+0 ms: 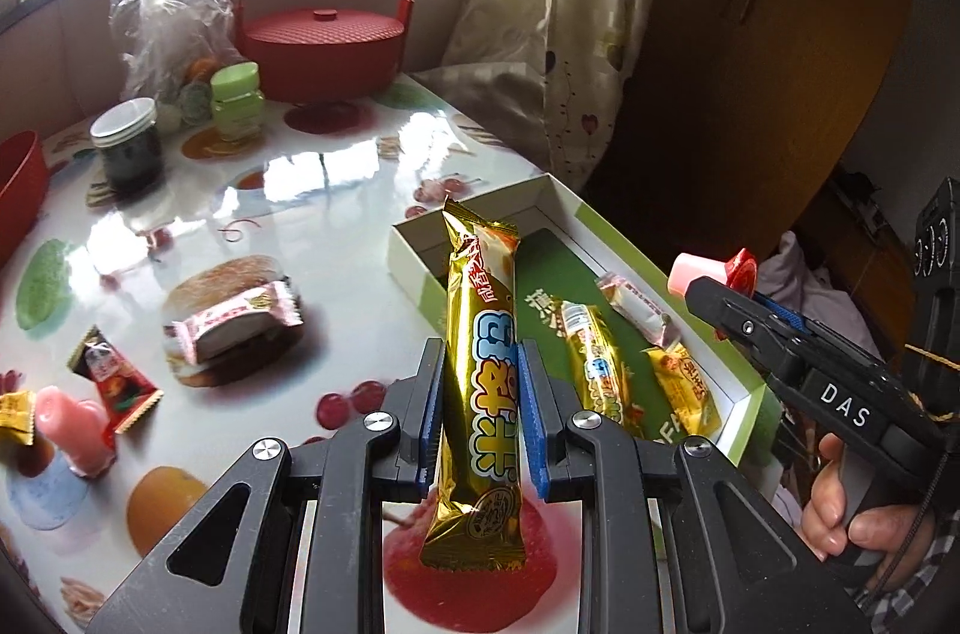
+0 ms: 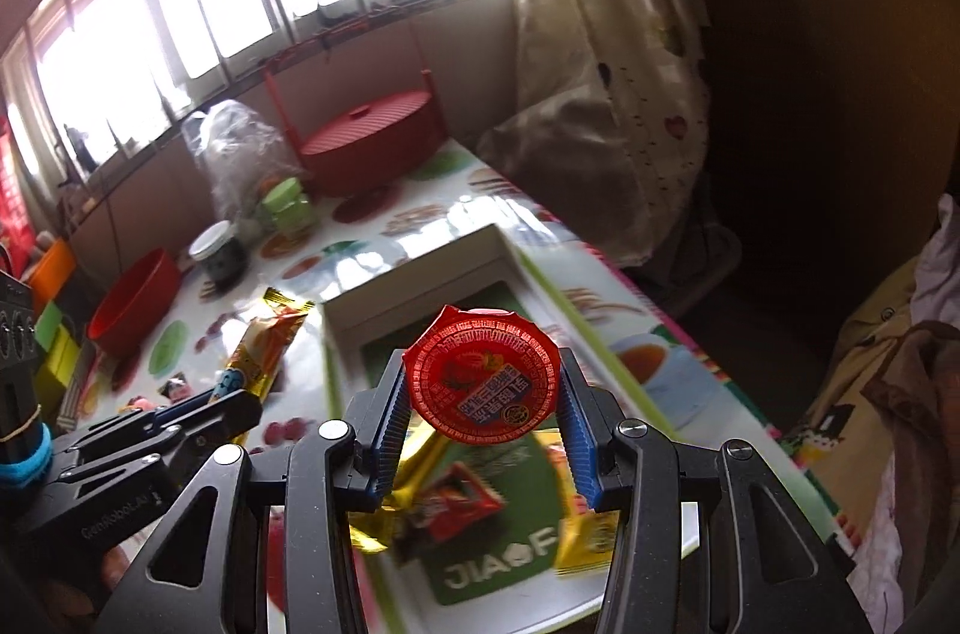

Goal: Organize snacks
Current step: 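Carry the gold wafer bar and red-lidded jelly cup over the green box, then open both tools to drop the wafer bar and jelly cup into the box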

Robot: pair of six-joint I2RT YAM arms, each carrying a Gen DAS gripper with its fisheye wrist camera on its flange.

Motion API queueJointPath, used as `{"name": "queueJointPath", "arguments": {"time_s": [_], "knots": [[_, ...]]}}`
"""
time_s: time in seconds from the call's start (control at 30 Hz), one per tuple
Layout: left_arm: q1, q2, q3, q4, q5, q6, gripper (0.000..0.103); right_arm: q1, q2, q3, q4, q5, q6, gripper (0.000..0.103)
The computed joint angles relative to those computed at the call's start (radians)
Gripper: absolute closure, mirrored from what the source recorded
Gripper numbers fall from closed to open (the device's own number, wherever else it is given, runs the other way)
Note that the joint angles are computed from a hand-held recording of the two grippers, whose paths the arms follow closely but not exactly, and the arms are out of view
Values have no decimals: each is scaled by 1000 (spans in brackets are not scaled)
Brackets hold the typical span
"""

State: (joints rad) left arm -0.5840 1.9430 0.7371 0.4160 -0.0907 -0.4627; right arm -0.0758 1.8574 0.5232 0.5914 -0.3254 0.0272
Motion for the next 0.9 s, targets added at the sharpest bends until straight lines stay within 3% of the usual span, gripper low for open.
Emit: {"name": "queueJointPath", "arguments": {"time_s": [0.9], "knots": [[-61,199,242,-120,69,-8,79,-51,202,109,-24,-66,-89,58]]}}
